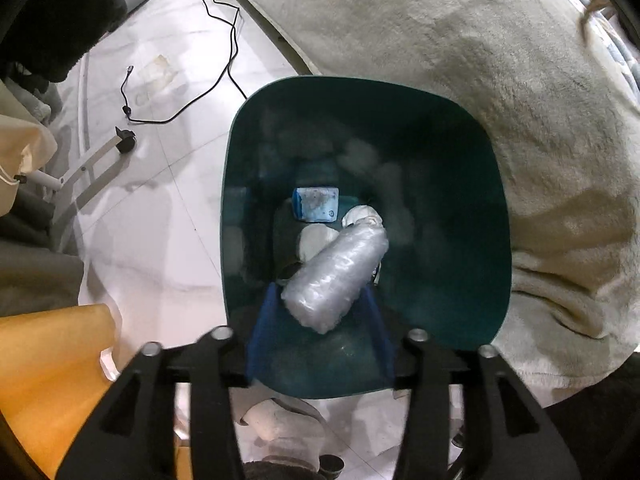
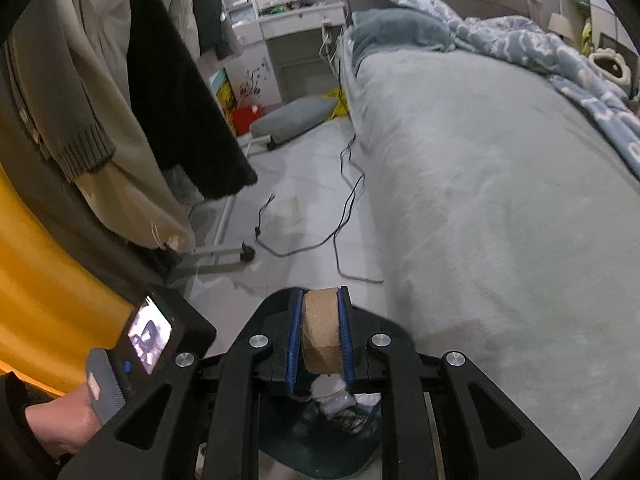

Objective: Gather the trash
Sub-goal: 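Lower the brown tape roll into the bin and open the right tool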

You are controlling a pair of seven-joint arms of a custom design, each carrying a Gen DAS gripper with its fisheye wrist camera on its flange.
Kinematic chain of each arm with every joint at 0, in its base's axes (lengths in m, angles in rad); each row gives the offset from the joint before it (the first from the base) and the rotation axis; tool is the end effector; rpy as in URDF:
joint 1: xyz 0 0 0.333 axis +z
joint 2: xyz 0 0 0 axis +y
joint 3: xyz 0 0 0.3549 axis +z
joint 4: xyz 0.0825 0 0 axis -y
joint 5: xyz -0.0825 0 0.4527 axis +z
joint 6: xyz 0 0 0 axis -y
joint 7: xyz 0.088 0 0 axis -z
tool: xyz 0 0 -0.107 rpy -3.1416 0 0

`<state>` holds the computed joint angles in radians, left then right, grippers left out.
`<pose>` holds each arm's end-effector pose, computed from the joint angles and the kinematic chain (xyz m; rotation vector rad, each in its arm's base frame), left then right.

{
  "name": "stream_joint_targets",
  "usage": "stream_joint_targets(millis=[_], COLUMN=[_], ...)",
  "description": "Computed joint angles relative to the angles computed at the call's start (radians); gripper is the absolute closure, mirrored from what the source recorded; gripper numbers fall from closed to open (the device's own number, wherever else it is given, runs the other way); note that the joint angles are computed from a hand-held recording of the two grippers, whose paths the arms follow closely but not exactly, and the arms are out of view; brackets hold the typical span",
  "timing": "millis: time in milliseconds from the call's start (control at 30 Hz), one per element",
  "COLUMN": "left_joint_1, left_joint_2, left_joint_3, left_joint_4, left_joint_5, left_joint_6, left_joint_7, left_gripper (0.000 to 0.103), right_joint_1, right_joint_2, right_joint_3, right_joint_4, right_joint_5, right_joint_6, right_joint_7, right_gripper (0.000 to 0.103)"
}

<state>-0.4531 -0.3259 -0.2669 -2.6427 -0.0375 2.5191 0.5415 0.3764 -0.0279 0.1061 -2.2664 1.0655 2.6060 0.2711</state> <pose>0.3495 -0.3005 0.3568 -2.5202 1.7761 -0.3044 0.5338 0.2590 0.3977 -2.2675 0.7456 -0.0620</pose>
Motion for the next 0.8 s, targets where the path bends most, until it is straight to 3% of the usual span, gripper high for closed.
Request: stream_joint_targets(millis=[300, 667, 800], left_joint_1=[0.024, 0.063, 0.074], left_joint_2=[-0.092, -0.224, -0.278], left_joint_3=[-0.011, -0.045, -0.058], left_joint_4=[-0.039, -0.083, -0.088], left_joint_5=[0.059, 0.218, 0.272], left_joint_6=[0.020, -0.014, -0.050], left_joint_7=[-0.055, -0.174, -0.209], left_gripper=[0.032, 0.034, 0.042], right_joint_1=[0.013, 0.002, 0.007], right_joint_2=[0.072, 0.190, 0.227], right_joint_3=[0.026, 0.036, 0.039], right_joint_4=[0.014, 0.057, 0.065], right_joint_5=[-0.173, -0.384, -0.472], right_joint_6=[0.028, -0.009, -0.010], right_joint_7=[0.145, 0.397, 0.489], right_gripper=[0.086, 0.086, 0.085])
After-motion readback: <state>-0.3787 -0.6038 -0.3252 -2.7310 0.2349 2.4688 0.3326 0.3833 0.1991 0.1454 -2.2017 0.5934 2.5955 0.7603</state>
